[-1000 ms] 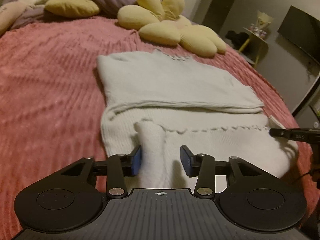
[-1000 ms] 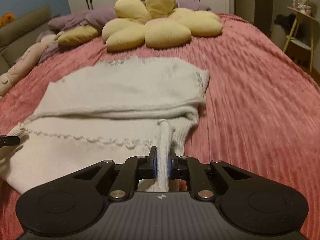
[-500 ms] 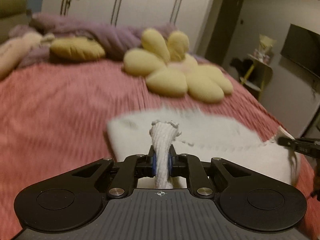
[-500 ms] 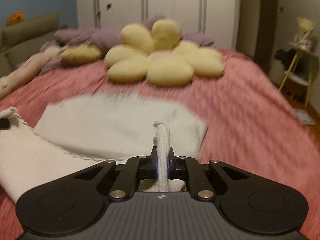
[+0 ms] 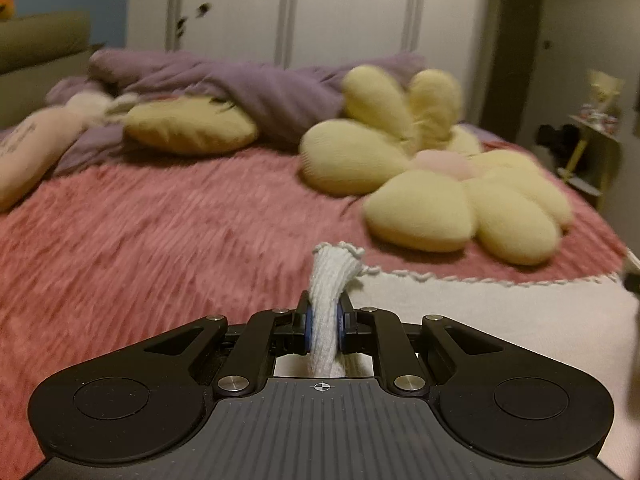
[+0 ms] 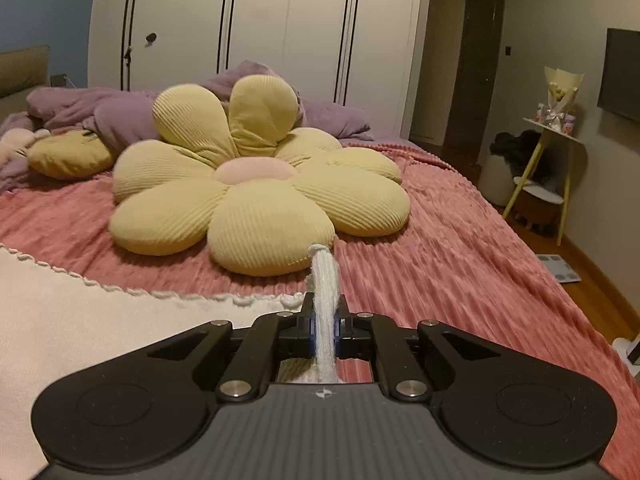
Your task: Fold small clothes
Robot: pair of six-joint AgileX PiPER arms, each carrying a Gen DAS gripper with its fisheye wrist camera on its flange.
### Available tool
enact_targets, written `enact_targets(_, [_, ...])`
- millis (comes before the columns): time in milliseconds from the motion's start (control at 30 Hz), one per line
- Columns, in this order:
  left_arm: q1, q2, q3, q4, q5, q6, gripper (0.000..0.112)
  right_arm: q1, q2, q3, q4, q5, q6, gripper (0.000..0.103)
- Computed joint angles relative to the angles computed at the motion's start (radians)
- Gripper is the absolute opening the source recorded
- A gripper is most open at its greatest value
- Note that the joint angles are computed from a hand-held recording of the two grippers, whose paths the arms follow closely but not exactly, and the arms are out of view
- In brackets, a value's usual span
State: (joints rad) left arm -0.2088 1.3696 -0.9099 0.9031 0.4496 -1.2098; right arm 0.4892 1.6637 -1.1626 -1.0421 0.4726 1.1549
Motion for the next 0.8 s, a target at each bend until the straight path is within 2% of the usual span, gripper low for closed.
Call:
enact_targets(67, [-0.001,0.056,0.001,0.09,0.023,-0.128,0.014,-0.01,0.06,-0.029,-0.001,-0.003,0.018,0.007])
enact_targets(167, [0.013,0.124,0.01,0.103,0.021,-0.197,0.015,-0.018,0.138,-0.053,-0.019,-0.008,0.059,0.007])
enact_targets(267, [0.012,0.152,0.049,0.176,0.004,-0.272,0.027,-0.029,0.171,-0.029,-0.065,-0.025,0.146,0.01])
enact_targets(300, [0.012,0.158,0.056,0.2,0.003,-0.302,0.037,-0.033,0.183,-0.027,-0.071,-0.027,0.159,0.014])
enact_targets(367, [0.011,0.168,0.059,0.226,0.022,-0.35,0.053,-0.039,0.201,-0.013,-0.125,-0.026,0.221,0.035])
enact_targets(400, [0.009,0.173,0.053,0.214,0.039,-0.349,0.063,-0.041,0.201,-0.005,-0.153,-0.021,0.256,0.041])
enact_targets(433, [0.012,0.174,0.048,0.198,0.051,-0.344,0.069,-0.048,0.206,-0.01,-0.142,-0.014,0.257,0.056])
enact_targets(467, [0.022,0.167,0.049,0.174,0.046,-0.328,0.07,-0.057,0.214,-0.028,-0.098,-0.001,0.227,0.067])
enact_targets(500, [0.027,0.157,0.05,0.143,0.045,-0.3,0.073,-0.07,0.215,-0.04,-0.055,0.001,0.198,0.07])
enact_targets(567, [0.031,0.13,0.05,0.073,0.059,-0.226,0.076,-0.082,0.192,-0.028,-0.056,-0.001,0.194,0.071])
enact_targets(633, [0.022,0.083,0.07,0.026,0.067,-0.179,0.078,-0.061,0.145,0.02,-0.128,0.028,0.237,0.071])
enact_targets(700, [0.008,0.02,0.103,-0.045,0.066,-0.11,0.08,-0.058,0.044,0.13,-0.202,-0.048,0.31,0.071])
enact_targets(800, [-0.034,-0.059,0.144,-0.104,0.088,-0.07,0.082,-0.013,-0.107,0.276,-0.291,-0.074,0.399,0.071])
